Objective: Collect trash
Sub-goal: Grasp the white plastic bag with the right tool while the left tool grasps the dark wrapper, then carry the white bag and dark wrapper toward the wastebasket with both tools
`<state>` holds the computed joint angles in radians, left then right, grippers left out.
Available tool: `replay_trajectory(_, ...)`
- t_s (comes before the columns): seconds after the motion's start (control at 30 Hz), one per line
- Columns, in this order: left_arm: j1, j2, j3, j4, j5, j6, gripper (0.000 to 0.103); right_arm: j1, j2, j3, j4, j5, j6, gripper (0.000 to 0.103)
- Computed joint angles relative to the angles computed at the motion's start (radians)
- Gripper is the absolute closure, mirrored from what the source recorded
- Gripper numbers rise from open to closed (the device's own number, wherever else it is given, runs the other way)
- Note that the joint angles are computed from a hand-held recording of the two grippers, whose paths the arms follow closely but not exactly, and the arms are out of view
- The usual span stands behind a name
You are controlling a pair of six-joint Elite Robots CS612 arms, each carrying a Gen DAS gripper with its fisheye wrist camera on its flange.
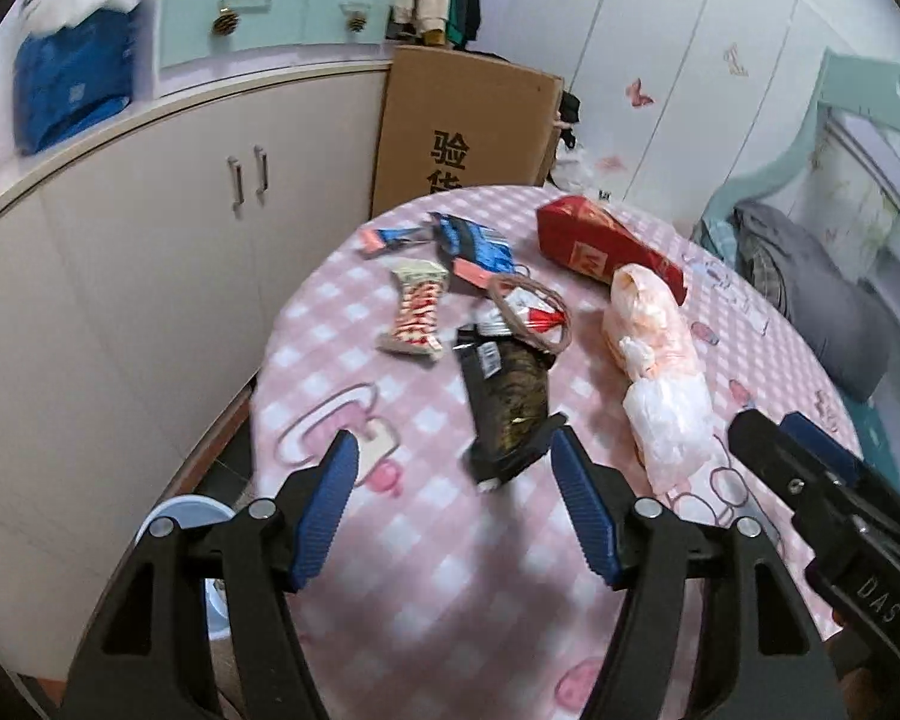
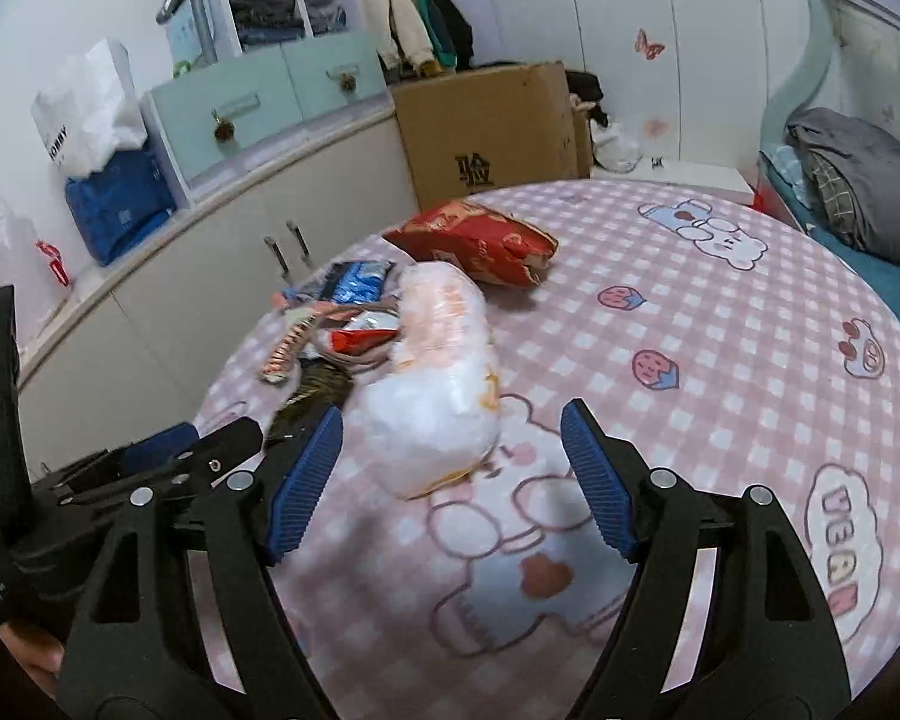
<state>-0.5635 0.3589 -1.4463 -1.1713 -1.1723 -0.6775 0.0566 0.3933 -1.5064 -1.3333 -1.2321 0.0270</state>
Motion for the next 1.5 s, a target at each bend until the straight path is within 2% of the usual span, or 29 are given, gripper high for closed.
replay_trajectory(0.1,0.005,-0.014,0.04,0.0,-0.008,0.021,0.051,-0.004,-0.011,0.038,0.023,0.021,-0.008,0.028)
replay_trajectory(0.17,0.009,-0.018,0.061,-0.011,-0.026,0.032,0.051,-0.009,-0.02,0.062,0.037,0.055,-0.001,0.028)
replay_trajectory(0.27,0.011,-0.021,0.076,-0.02,-0.047,0.047,0.061,-0.001,-0.037,0.096,0.036,0.021,-0.023,0.028)
replay_trajectory(0.4,0.01,-0.02,0.076,-0.023,-0.057,0.071,0.077,0.003,-0.056,0.135,0.078,0.042,-0.048,0.029)
replay_trajectory(0.43,0.011,-0.019,0.074,-0.024,-0.063,0.07,0.082,0.002,-0.057,0.139,0.088,0.047,-0.058,0.035)
replay_trajectory(0.47,0.013,-0.019,0.072,-0.022,-0.074,0.068,0.082,0.003,-0.061,0.146,0.099,0.053,-0.066,0.043)
replay_trajectory(0.5,0.013,-0.018,0.068,-0.022,-0.079,0.064,0.084,0.001,-0.065,0.155,0.115,0.073,-0.075,0.064)
replay_trajectory(0.6,0.017,-0.017,0.052,-0.013,-0.118,0.065,0.085,0.002,-0.062,0.146,0.118,0.069,-0.089,0.069)
replay_trajectory(0.67,0.018,-0.015,0.036,-0.006,-0.138,0.067,0.085,0.003,-0.051,0.118,0.097,0.052,-0.084,0.07)
replay_trajectory(0.87,0.01,-0.003,-0.025,0.02,-0.167,0.072,0.086,-0.006,-0.031,0.054,0.097,0.081,-0.083,0.071)
replay_trajectory(0.97,0.022,0.002,-0.047,0.017,-0.27,0.065,0.086,-0.007,-0.023,0.021,0.096,0.09,-0.086,0.071)
replay_trajectory(1.07,0.004,0.004,-0.069,0.071,-0.212,0.078,0.086,-0.008,-0.027,-0.001,0.103,0.14,-0.109,0.071)
replay_trajectory(1.23,-0.002,0.015,-0.109,0.125,-0.24,0.095,0.086,-0.002,-0.037,-0.006,0.094,0.225,-0.12,0.071)
replay_trajectory(1.4,-0.003,0.021,-0.136,0.156,-0.238,0.101,0.086,0.039,-0.059,0.047,0.174,0.236,-0.199,0.07)
replay_trajectory(1.5,-0.004,0.022,-0.149,0.18,-0.202,0.09,0.086,0.069,-0.062,0.071,0.211,0.146,-0.237,0.071)
